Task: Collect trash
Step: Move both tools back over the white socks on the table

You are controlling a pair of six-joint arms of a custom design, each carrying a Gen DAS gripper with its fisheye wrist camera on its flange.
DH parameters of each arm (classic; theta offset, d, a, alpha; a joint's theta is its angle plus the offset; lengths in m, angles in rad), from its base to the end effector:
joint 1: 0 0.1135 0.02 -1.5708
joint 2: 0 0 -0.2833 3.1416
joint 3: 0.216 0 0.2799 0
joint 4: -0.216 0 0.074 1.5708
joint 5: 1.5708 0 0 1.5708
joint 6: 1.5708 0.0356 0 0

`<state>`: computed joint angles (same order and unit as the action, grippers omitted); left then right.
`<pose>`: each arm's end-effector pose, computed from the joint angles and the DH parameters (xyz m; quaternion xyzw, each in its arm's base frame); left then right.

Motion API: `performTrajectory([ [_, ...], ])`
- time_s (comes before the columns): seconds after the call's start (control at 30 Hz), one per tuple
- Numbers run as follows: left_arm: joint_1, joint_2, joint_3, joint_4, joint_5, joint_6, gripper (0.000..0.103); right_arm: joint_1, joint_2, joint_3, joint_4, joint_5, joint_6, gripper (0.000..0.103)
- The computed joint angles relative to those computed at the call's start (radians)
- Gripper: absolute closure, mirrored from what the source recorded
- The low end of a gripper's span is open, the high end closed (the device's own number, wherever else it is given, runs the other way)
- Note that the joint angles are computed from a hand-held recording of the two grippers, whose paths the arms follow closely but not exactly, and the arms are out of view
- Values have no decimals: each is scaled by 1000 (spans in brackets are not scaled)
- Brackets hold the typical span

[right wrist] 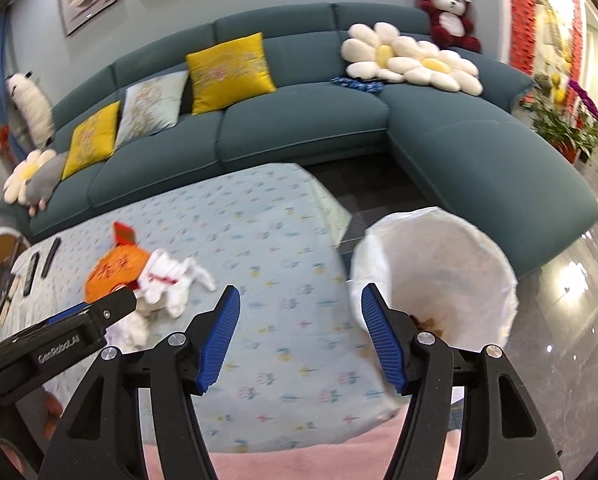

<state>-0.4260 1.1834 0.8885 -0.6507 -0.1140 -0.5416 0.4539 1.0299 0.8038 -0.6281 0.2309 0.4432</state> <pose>0.2348 -0.1021 0.2651 -0.0724 0.9474 -0.0948 0.2970 0.2061 0.0915 0.2716 0.0354 0.9305 0.0539 0.3607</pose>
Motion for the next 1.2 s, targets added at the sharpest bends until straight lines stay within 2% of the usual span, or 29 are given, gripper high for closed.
performTrajectory([
  [0.23, 234, -104, -98, -19, 80, 100, 31, 177, 120, 59, 14, 60, 77, 42],
  [0.5, 488, -119, -167, 1, 149, 260, 31, 324, 309, 131, 68, 74, 131, 41],
  [0.73, 696, -41, -216, 55, 238, 400, 31, 388, 485, 211, 118, 43, 153, 41],
  [1.2, 877, 174, -198, 151, 326, 557, 31, 409, 855, 438, 201, -59, 167, 41],
])
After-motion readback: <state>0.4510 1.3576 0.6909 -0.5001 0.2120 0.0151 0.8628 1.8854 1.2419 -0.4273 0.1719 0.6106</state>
